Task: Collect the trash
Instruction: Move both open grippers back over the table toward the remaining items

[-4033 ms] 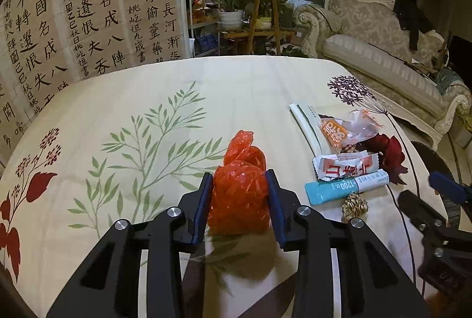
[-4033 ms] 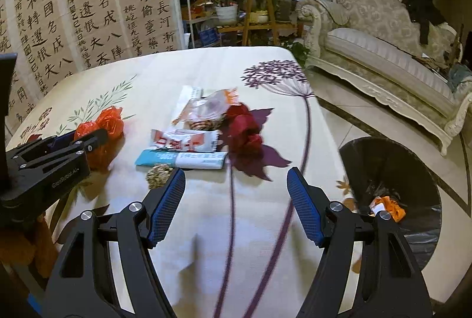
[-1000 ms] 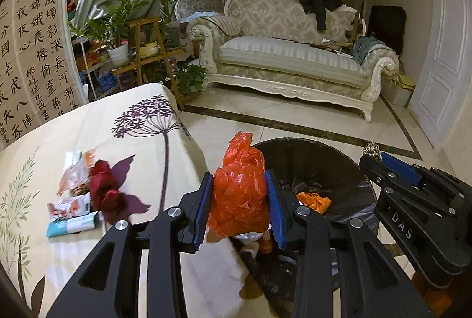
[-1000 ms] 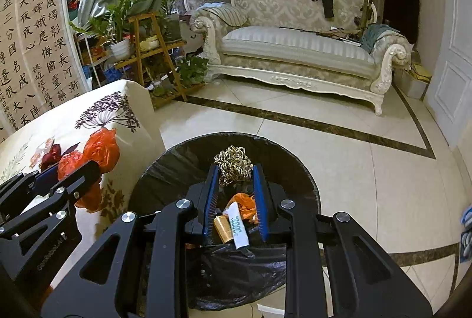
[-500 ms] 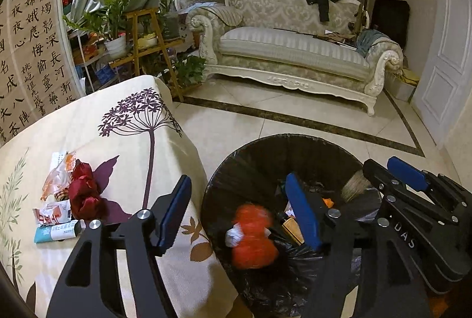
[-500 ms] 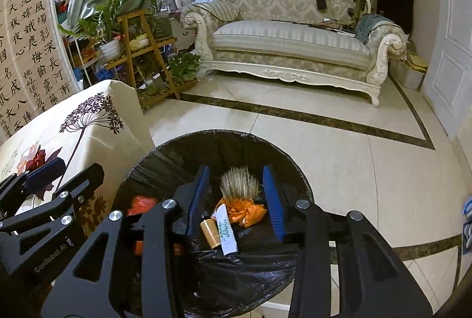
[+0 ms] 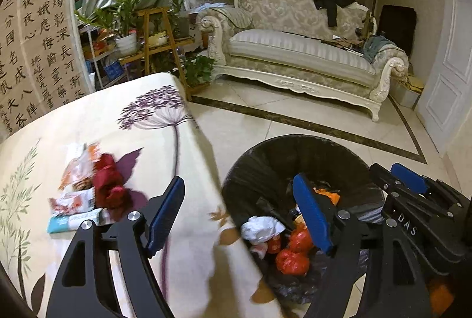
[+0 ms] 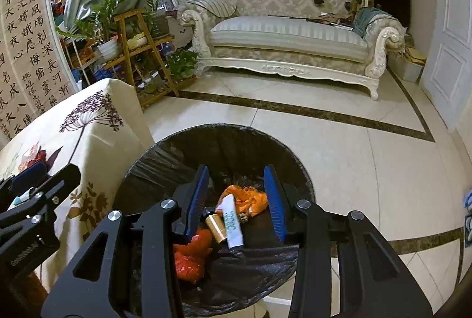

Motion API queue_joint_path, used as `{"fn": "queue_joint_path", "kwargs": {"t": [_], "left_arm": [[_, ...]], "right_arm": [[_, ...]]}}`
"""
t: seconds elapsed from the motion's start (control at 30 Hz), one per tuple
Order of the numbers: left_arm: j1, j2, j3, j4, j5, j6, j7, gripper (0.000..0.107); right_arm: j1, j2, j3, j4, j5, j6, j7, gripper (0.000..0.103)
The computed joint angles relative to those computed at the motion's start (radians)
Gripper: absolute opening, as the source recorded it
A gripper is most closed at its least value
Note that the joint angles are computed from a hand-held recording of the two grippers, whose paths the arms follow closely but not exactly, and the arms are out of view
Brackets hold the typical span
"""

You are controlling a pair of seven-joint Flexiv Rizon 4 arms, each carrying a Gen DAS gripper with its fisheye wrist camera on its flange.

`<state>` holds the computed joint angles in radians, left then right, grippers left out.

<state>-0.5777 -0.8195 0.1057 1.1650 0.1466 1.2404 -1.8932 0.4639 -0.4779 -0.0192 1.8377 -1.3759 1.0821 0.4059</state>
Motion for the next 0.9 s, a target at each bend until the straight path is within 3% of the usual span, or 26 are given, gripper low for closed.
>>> {"fn": "queue_joint_path", "kwargs": {"t": [0.37,0.8,0.9], "left_arm": [[0.012,0.134,0.085,0.204,0.062,0.032,-0.130,0.075],[0.075,0.226,0.117,0.320,0.163,-0.047,-0.293,0.075],[0.085,0.235,0.123,0.324,0.194,-0.078,-0.328,0.075]], "right_arm": [[0.053,-0.051,0.002,-0.080,0.028,0.032,-0.068,0.039],[0.156,-0.132,-0.038,-0.212,0.132,0.073,-0.227,0.040],[0.175,-0.142,-0.050,-0.229,0.149,0.072,-0.245,0.048]]}}
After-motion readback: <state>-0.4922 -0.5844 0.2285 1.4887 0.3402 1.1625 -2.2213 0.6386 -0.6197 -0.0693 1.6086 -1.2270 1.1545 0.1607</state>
